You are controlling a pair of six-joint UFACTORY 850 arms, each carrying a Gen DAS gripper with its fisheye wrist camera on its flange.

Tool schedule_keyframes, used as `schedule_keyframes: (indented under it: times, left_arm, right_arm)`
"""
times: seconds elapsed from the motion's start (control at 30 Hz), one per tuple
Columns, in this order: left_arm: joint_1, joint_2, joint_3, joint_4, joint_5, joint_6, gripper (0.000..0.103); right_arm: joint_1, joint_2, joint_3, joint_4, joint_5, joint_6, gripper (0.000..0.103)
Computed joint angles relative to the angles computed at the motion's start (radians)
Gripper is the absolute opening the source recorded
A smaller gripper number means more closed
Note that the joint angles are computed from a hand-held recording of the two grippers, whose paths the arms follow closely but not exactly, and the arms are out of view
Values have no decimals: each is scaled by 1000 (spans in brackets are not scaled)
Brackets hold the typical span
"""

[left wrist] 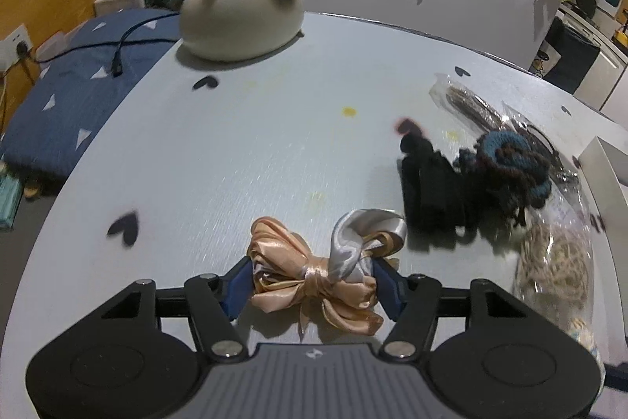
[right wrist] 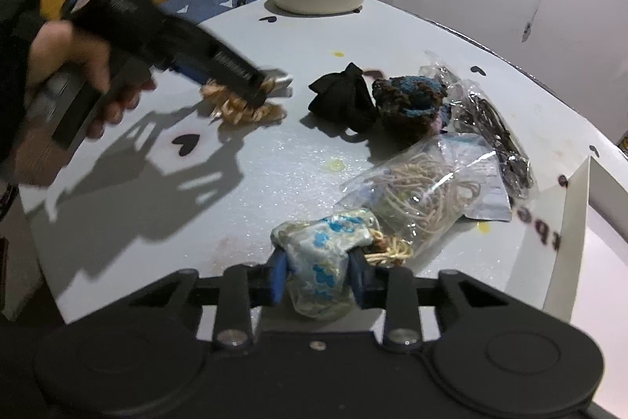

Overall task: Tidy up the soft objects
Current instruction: 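Carry the satin bow and floral pouch with both tools into the white tray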

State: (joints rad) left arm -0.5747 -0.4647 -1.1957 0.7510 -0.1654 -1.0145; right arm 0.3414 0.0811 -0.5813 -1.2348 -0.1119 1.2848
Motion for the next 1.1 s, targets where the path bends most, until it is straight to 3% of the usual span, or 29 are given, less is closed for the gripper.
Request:
schedule_keyframes:
  times: [0.2, 0.37, 0.67, 0.9, 1.1]
  left_arm:
    - [-17, 76, 90, 98, -10, -152, 64]
    - [-37, 139, 147, 181, -28, -274, 64]
    - [-83, 233, 209, 276, -59, -404, 64]
    - [-129, 301, 233, 386, -84, -548, 64]
    - [-195, 318, 222, 470, -128, -678, 64]
  right_arm:
    - [-1, 48, 28, -28, 23, 48, 29]
    - [7, 100, 56, -184, 8, 238, 29]
    - [16, 195, 102, -324, -36, 452, 29]
    - [23, 306, 142, -368, -96, 515, 29]
    - [-44, 405, 186, -350, -96, 490, 29]
